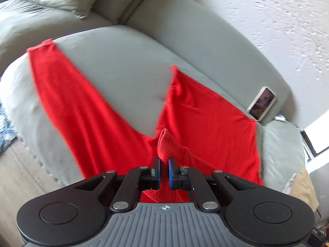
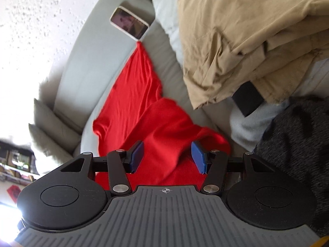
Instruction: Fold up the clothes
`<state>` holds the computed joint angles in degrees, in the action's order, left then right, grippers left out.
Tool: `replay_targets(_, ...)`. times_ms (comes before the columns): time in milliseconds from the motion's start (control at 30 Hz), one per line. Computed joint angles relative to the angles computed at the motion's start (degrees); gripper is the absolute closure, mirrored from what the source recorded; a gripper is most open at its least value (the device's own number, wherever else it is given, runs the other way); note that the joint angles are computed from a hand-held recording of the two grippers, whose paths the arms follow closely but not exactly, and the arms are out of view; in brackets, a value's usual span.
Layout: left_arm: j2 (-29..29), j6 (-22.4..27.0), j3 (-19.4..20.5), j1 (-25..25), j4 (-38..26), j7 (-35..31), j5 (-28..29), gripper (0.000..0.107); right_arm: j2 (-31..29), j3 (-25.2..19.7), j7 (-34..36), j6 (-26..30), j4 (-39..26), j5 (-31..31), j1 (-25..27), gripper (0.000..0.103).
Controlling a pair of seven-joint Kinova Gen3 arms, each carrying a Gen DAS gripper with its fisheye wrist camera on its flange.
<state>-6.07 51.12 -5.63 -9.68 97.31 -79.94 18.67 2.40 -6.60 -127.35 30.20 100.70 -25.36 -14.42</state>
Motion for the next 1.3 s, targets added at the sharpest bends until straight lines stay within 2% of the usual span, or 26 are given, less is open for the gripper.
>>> replay_targets(100, 1.8, 3.0, -1.2, 0.7, -1.3, 0.3, -0.3, 0.102, 0.9, -2.9, -2.5, 0.7, -1.1, 2.3, 2.6, 0.046)
replay_targets(133, 2.4, 3.5, -1.1, 0.7, -1.5, 0.2, -0.6, 0.102, 1.4, -2.5, -3.8, 1.7, -2.2, 4.6, 1.8, 0.046)
replay_targets(200, 3.3, 3.1, 0.8, 0.3, -1.6, 0.8, -2.3, 0.102, 2.1, 1.2, -6.3, 3.2, -4.0, 9.2, -2.8, 0.046)
replay_targets(267, 4.1, 2.5, 4.9, -2.9, -1.5, 0.8, -3.3, 0.102, 3.1, 4.7, -7.6, 5.6, -6.3, 13.9, -7.1, 0.046)
replay_targets(333, 4.9, 3.0, 10.2, -8.0, -1.8, 0.4, -3.5, 0.102, 5.2, 7.1, -7.2, 10.2, -10.0, 18.6, -10.1, 0.046)
replay_targets(400, 5.9, 3.7, 15.5, -12.2, -2.6, 1.6, -6.1, 0.102, 7.6, 5.2, -6.6, 14.9, -13.3, 23.2, -9.3, 0.046)
replay_targets(467, 7.2, 4.6, 18.3, -13.3, -3.8, 4.3, -10.8, 0.101, 8.8, 2.1, -7.2, 16.9, -14.8, 26.2, -7.2, 0.046)
replay_targets(533, 8.0, 6.1, 16.9, -10.5, -5.2, 6.8, -15.4, 0.094, 8.6, 0.9, -7.0, 16.4, -14.6, 25.5, -5.9, 0.046)
replay_targets(600, 6.9, 4.8, 16.2, -8.3, -4.6, 8.3, -20.1, 0.092, 8.4, 0.7, -5.9, 16.8, -14.9, 24.0, -5.3, 0.046)
replay_targets(700, 3.6, 0.9, 22.0, -12.2, -1.8, 8.7, -25.0, 0.082, 7.9, 0.5, -4.0, 18.2, -15.3, 23.6, -5.1, 0.046)
replay_targets(767, 1.6, -1.0, 24.6, -14.7, -0.9, 6.2, -23.8, 0.081, 7.4, 0.4, -3.1, 18.5, -15.3, 23.1, -5.0, 0.046)
replay_targets(833, 0.8, -3.0, 23.2, -13.0, -0.7, 2.0, -19.5, 0.081, 6.6, 0.3, -2.0, 18.0, -14.8, 21.8, -4.4, 0.046)
replay_targets(933, 3.6, -2.3, 18.6, -5.2, -4.1, -4.8, -12.5, 0.08, 5.7, -0.1, -0.1, 15.1, -13.2, 18.3, -2.7, 0.046)
replay_targets(1000, 6.3, -1.0, 17.3, -1.0, -7.0, -9.4, -7.8, 0.076, 6.5, 2.0, 0.2, 16.4, -14.4, 20.2, -5.0, 0.046)
replay_targets(1067, 9.1, 0.1, 17.7, 1.3, -9.7, -14.1, -3.9, 0.073, 8.4, 1.8, 3.9, 20.2, -17.6, 23.3, -5.6, 0.046)
replay_targets(1200, 15.1, 4.1, 10.1, 11.6, -14.4, -21.1, 1.3, 0.071, 12.6, -7.7, 13.2, 25.4, -22.4, 25.7, 2.4, 0.046)
replay_targets(1300, 17.8, 5.6, 3.2, 19.5, -15.1, -19.5, 0.4, 0.073, 15.8, -12.1, 19.6, 27.6, -24.7, 19.7, 9.3, 0.046)
